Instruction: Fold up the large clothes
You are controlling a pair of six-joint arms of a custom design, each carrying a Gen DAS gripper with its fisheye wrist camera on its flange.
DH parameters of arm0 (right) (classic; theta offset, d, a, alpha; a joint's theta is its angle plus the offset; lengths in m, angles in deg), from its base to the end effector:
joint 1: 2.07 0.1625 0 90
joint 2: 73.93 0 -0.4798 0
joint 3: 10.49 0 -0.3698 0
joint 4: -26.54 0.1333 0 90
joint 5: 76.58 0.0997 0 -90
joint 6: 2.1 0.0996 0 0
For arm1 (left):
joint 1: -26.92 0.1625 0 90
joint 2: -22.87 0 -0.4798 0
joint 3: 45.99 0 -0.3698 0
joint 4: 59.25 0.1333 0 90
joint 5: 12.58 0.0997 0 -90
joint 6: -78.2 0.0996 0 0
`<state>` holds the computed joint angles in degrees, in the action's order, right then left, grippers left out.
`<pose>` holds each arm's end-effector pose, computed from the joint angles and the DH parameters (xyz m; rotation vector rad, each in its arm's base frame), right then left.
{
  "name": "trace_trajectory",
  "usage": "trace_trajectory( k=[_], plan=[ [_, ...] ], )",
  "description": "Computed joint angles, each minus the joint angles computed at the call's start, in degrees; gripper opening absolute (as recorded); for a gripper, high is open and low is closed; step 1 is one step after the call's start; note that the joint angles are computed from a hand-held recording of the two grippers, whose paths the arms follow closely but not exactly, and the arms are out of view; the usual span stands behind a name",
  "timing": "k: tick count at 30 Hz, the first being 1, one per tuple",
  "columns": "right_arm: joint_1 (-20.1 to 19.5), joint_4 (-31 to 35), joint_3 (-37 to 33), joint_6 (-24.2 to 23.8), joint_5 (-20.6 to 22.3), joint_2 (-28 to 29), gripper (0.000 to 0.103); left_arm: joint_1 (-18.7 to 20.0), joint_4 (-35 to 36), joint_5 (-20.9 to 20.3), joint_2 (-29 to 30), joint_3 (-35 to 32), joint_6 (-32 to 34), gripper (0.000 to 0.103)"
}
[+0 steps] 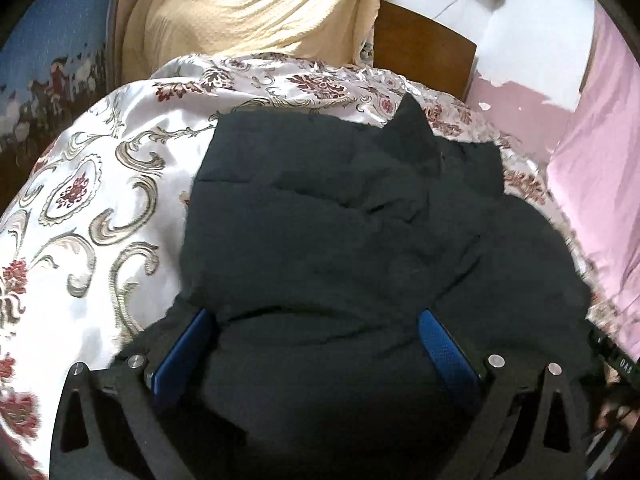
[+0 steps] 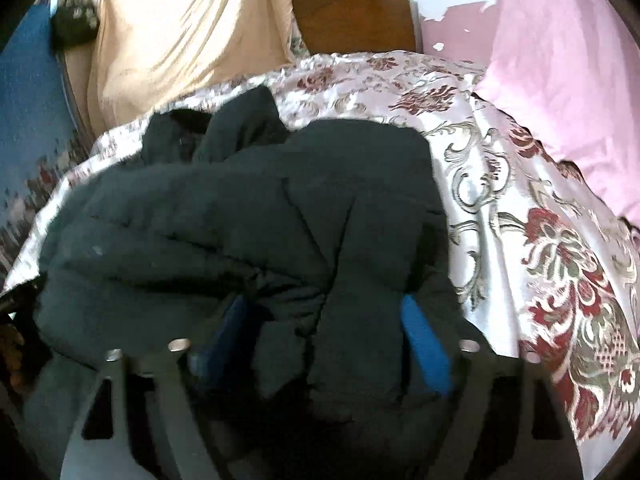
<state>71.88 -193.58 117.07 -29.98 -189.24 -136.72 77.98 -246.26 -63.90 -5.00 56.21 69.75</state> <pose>-0.0476 -0.5088 0.3070 -0.0529 -2.1534 1.1107 -0.2539 -0.6254 -0.0026 0.4983 2.5123 -0.8296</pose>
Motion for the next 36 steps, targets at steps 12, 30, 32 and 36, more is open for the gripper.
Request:
trace_trajectory(
  k=[12, 30, 32, 36],
  plan=[
    [8.1, 38.7, -29.1, 8.9, -7.0, 0.8, 0.087, 1.1, 27.0, -4.2, 9.2, -37.6, 1.4, 0.103],
    [7.7, 50.0, -51.6, 19.0, -3.8, 16.0, 0.017, 2.9, 47.6, -5.1, 24.9, -68.0, 6.9, 0.007],
    [7.6, 46.3, -48.4, 17.1, -2.6, 14.3, 0.014, 2.6, 41.7, -5.9, 21.4, -61.1, 6.9, 0.007],
    [8.2, 39.3, -39.4, 11.8, 0.1, 8.7, 0.013, 0.9, 31.0, -6.7, 13.7, -46.4, 9.0, 0.006]
  ],
)
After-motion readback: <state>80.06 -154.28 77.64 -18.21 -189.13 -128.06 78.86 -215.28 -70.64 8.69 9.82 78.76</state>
